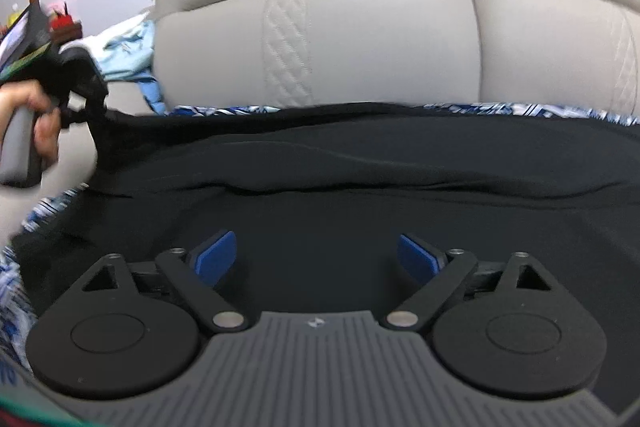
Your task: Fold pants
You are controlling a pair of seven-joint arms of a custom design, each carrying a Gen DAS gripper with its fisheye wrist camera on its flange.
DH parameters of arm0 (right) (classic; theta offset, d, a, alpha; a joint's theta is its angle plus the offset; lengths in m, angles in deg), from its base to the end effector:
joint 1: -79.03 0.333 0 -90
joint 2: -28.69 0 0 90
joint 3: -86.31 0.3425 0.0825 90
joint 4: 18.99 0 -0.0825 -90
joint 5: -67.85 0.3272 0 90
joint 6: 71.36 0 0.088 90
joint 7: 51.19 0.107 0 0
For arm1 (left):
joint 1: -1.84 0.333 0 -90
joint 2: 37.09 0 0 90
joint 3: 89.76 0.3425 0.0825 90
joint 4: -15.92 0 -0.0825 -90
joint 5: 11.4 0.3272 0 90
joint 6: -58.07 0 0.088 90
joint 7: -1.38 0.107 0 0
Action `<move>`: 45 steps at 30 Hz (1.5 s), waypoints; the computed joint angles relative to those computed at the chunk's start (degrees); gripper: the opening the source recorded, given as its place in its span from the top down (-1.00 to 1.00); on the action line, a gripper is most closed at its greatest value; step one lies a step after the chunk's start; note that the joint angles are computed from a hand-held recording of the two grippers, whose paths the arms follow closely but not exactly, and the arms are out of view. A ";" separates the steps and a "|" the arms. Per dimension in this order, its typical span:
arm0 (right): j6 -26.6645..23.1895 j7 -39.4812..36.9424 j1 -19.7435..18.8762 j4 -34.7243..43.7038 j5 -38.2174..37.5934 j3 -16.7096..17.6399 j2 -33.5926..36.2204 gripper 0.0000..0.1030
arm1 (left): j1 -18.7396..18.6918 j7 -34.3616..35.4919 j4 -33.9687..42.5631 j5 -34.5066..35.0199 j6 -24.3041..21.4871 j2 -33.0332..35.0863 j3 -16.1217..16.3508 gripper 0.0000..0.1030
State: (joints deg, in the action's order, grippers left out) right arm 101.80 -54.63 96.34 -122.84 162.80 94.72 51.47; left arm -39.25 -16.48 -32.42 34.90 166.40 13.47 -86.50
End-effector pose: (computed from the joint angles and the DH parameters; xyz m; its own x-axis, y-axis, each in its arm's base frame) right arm 0.5860 0.1870 0.4110 0.4906 -0.8589 -0.1473 -0.5629 -0.1833 -0.8059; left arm 0.6214 -0.4414 0.4520 0.7342 -0.6168 0.2839 -0.2901 -0.6629 -0.6902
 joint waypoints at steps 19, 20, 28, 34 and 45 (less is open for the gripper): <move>-28.81 63.55 -0.17 30.85 -29.37 6.18 20.59 -0.18 | 0.73 -30.31 -36.91 20.52 14.52 -17.33 -6.31 0.97; -29.13 68.28 1.39 34.75 -32.74 5.25 23.11 -0.19 | 0.97 -30.89 -37.58 20.92 15.13 -17.66 -6.54 0.97; -29.24 89.18 5.25 51.94 -45.72 3.81 34.68 0.55 | 2.39 -31.82 -39.89 21.61 17.71 -18.56 -7.71 0.97; -20.70 88.12 4.80 46.69 -50.19 6.38 32.04 0.87 | 2.81 -35.94 -44.25 22.67 19.85 -20.92 -8.51 0.80; -12.64 75.99 2.23 36.48 -52.15 11.84 24.65 0.89 | 5.21 -59.80 -50.88 39.25 33.55 -23.15 -8.46 -0.32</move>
State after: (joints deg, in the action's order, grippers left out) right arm 89.16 21.36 98.57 -86.35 110.65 106.56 76.12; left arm -34.04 -76.29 -83.30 74.15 199.95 -9.67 -94.95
